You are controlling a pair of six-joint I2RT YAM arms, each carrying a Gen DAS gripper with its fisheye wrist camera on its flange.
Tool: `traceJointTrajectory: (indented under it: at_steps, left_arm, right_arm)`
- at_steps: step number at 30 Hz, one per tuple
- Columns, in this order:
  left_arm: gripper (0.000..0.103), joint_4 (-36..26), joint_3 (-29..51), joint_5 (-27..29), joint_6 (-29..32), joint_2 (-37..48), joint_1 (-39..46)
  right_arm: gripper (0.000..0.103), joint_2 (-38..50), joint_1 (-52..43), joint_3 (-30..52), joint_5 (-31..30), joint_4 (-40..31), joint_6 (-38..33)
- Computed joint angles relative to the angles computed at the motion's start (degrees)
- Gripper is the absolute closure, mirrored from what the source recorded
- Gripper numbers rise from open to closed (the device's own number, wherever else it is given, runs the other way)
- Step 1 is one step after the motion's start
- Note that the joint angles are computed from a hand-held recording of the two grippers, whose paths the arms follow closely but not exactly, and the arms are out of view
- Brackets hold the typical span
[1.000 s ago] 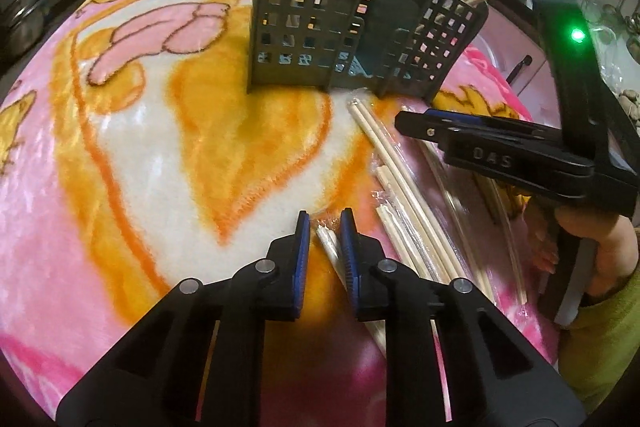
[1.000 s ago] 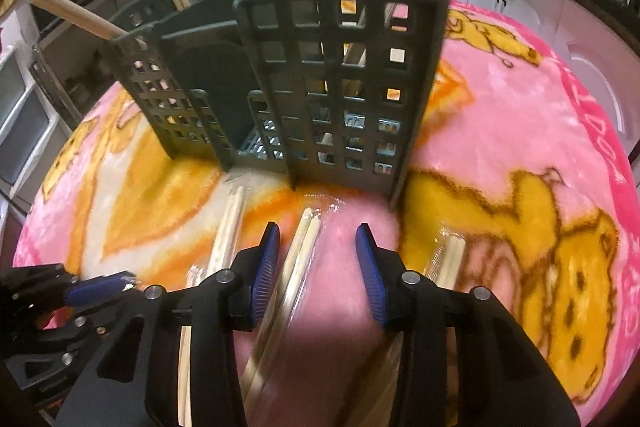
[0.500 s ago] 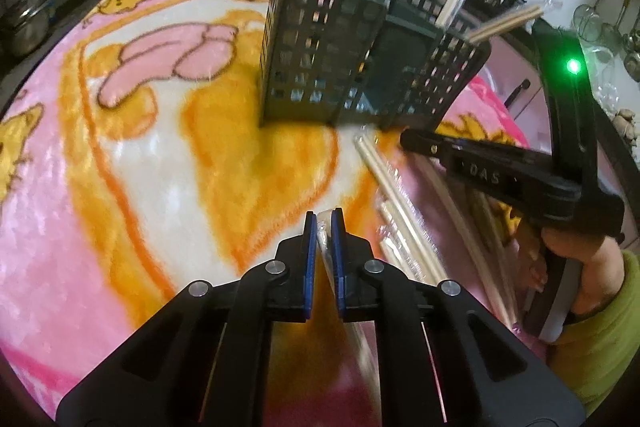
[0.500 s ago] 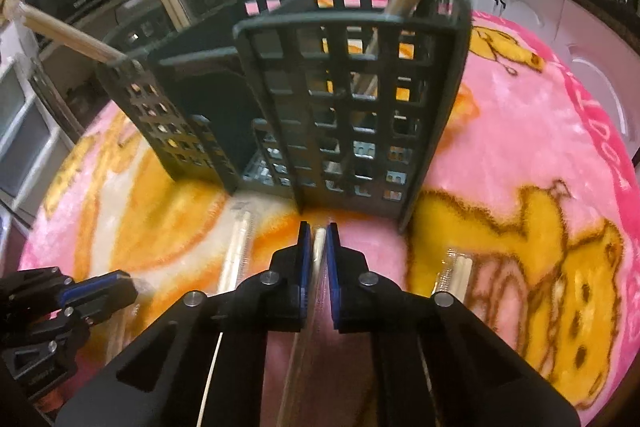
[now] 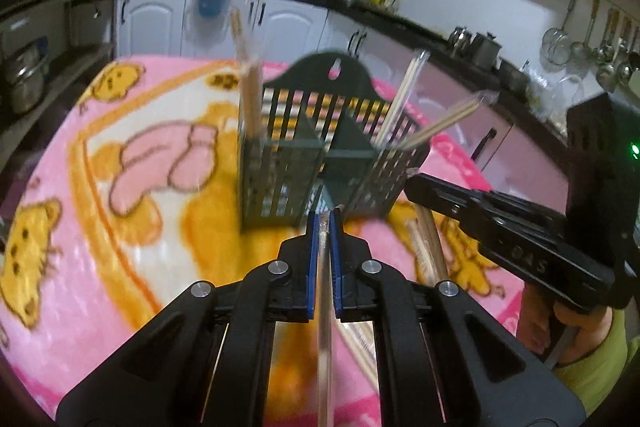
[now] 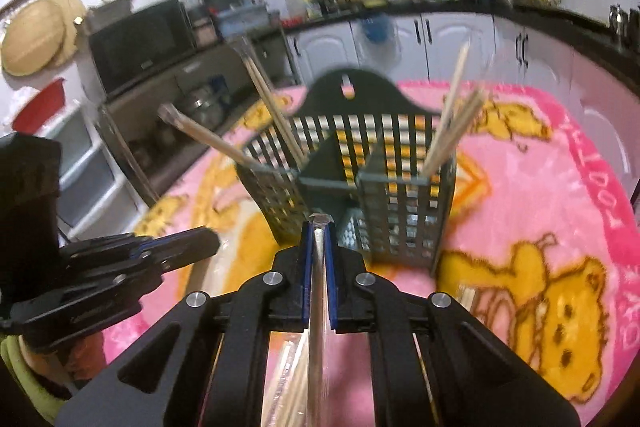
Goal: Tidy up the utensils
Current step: 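Lift both held chopsticks and carry them above the green caddy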
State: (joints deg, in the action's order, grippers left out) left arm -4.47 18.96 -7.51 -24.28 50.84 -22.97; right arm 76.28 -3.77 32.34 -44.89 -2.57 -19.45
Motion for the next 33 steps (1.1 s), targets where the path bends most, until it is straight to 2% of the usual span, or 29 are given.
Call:
traceJointTrajectory:
  at_steps: [11, 20, 33]
  left_arm:
    - [0.1, -3.43, 5.51, -1.81, 2.28, -3.97, -0.81]
    - [0.1, -3.4, 10.02, -3.28, 3.53, -3.65, -1.51]
    - [0.1, -2.53, 15.68, -6.22, 5.5, -1.61, -4.55]
  right_arm:
    - [0.097, -11.77, -7.01, -1.05, -7.33, -0.73, 2.05]
    - [0.097, -13.19, -12.6, -0.33, -11.97, 2.55, 5.31]
    - [0.097, -15.51, -14.29, -0.26, -14.08, 5.2, 9.26]
